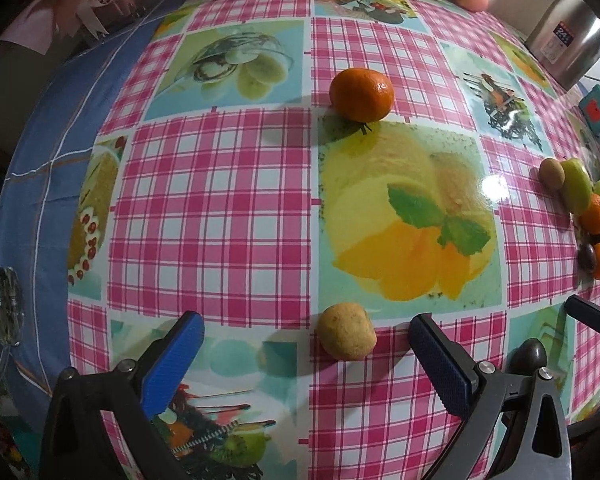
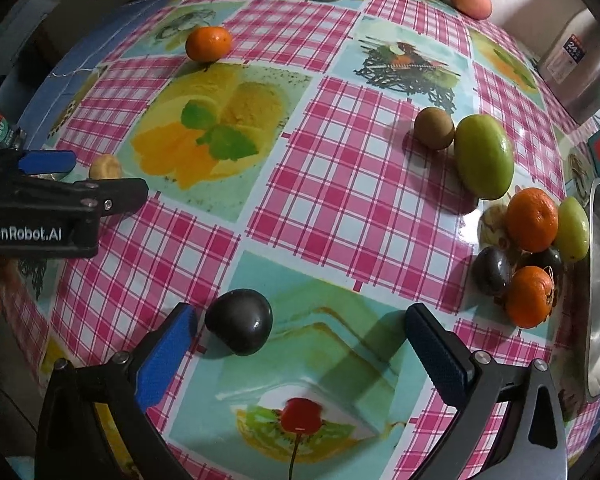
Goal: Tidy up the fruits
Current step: 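Move the left tool toward the brown kiwi while the right tool approaches the dark plum, then close the left tool on the kiwi while the right tool grasps the plum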
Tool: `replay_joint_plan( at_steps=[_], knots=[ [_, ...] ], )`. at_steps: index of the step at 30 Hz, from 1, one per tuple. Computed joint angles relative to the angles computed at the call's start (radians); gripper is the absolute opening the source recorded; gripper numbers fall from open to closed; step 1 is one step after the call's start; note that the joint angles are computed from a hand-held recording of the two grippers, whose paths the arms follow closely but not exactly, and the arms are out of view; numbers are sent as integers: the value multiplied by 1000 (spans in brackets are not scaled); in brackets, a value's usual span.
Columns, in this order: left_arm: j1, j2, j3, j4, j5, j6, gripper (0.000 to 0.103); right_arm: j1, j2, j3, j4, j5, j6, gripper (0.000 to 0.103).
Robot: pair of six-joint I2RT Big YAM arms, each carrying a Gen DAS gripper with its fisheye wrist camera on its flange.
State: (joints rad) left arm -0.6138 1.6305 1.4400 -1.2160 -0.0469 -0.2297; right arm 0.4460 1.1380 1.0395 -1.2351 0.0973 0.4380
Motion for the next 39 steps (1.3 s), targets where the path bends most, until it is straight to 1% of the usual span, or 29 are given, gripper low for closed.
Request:
replay_joint_plan(
  at_steps=[2,4,5,6,7,8,9,10,11,12,13,14,15,16,18,21,23,24,25,28,30,32,34,37,39],
  knots=[
    [-17,-40,-39,1,1,-17,103,1,-3,3,-8,-8,7,102],
    [-25,-62,-53,-5,9,-26,101,4,-18,1,-13,-4,9,95],
    [-32,-65,-51,-15,3,-28,100,13,-24,0,-10,2,13,85],
    [-36,-65,-45,-18,3,-21,96,20,-13,9,1,1,15,75],
    [-40,-68,-43,-20,6,-16,91,25,-24,9,-2,-2,13,71],
    [-43,-73,-41,-24,11,-10,88,25,-36,5,-4,-13,13,65],
    [-46,-78,-39,-29,19,-3,82,26,-44,3,-4,-22,16,58],
    [-49,-83,-39,-34,28,3,77,30,-42,4,3,-35,24,54],
    [-53,-85,-34,-42,37,8,74,26,-48,10,-2,-54,22,46],
    [-56,-88,-31,-47,42,10,66,25,-64,4,-3,-74,23,39],
    [-57,-89,-28,-50,49,12,55,26,-54,11,2,-89,27,37],
    [-56,-91,-24,-53,63,11,49,28,-65,5,-1,-100,33,33],
    [-52,-93,-19,-58,89,5,37,32,-74,0,-1,-107,42,30],
    [-45,-93,-15,-65,125,-6,29,32,-79,-2,-1,-110,47,30],
    [-35,-86,-2,-79,175,-26,28,38,-85,-2,-1,-101,57,30],
    [-39,-94,8,-88,176,-56,28,44,-124,-20,-3,-110,73,29],
    [-42,-103,17,-90,181,-71,28,27,-147,-25,2,-125,71,29],
    [-42,-107,23,-91,184,-79,28,4,-134,-14,17,-142,57,29],
    [-46,-108,33,-96,185,-91,28,-5,-145,-14,23,-149,54,29],
    [-65,-112,67,-118,165,-135,28,-9,-185,-20,34,-153,64,29],
    [-71,-118,85,-130,165,-163,28,-16,-195,-18,39,-163,66,29],
    [-77,-115,97,-129,164,-196,28,-16,-199,-18,42,-163,75,29],
    [-93,-109,113,-141,142,-222,28,-14,-175,0,45,-165,84,29],
    [-120,-80,145,-161,102,-246,28,-33,-174,4,34,-165,91,29],
    [-138,-65,159,-167,92,-268,28,-51,-165,1,44,-163,102,29]
  ],
)
